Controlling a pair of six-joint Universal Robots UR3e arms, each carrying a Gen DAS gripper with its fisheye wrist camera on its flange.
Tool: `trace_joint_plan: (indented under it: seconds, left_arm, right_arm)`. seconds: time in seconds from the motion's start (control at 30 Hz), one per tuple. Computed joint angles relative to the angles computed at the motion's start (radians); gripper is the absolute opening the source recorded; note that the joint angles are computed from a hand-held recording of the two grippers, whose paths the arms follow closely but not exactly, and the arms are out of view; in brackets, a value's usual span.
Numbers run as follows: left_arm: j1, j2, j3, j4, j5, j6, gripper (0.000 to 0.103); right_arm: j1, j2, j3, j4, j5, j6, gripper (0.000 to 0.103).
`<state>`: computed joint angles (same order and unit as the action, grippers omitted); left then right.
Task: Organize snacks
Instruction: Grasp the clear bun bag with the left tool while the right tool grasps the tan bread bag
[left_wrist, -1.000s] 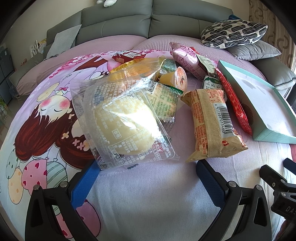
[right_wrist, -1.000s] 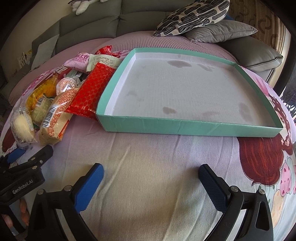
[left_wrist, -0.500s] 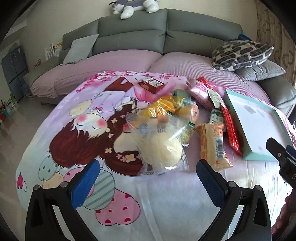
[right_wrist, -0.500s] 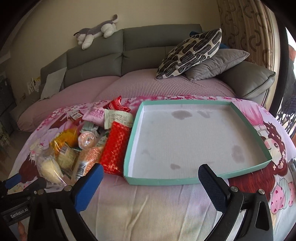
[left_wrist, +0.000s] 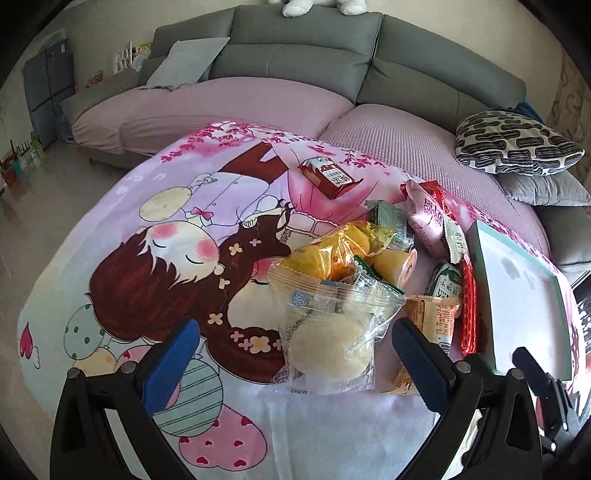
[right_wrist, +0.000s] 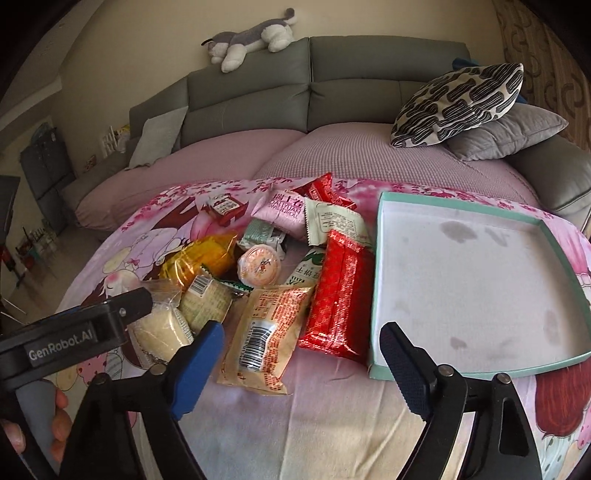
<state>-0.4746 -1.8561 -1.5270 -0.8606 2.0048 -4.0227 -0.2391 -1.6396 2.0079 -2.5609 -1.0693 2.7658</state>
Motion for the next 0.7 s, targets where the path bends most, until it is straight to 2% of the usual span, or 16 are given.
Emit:
trace_joint_plan:
  seconds: [0.27, 0.37, 0.53, 0.6, 0.7]
  left_arm:
    - [0.021, -0.061, 0.005, 0.025, -0.053, 0.028, 0.102]
    - [0.041, -0.061, -0.026, 0.061, -0.092, 0.047, 0.089]
    - [0.049, -0.062, -0.047, 0.1, -0.121, 0.061, 0.082]
    - [0.05, -0.061, -0.053, 0.118, -0.133, 0.072, 0.069]
    - [0.055, -0.063, -0.052, 0.123, -0.15, 0.076, 0.063]
  right_arm:
    - [0.11, 0.105, -0.076, 0.056, -0.084, 0.0, 0.071]
    - [0.122, 0.125, -0.084, 0.063, -0.098, 0.007, 0.065]
    - [0.117, 0.14, -0.093, 0.085, -0.079, 0.005, 0.058]
    - [0.123, 0.148, -0.096, 0.085, -0.083, 0.005, 0.057]
    - [0.123, 0.18, -0.122, 0.12, -0.062, 0.006, 0.052]
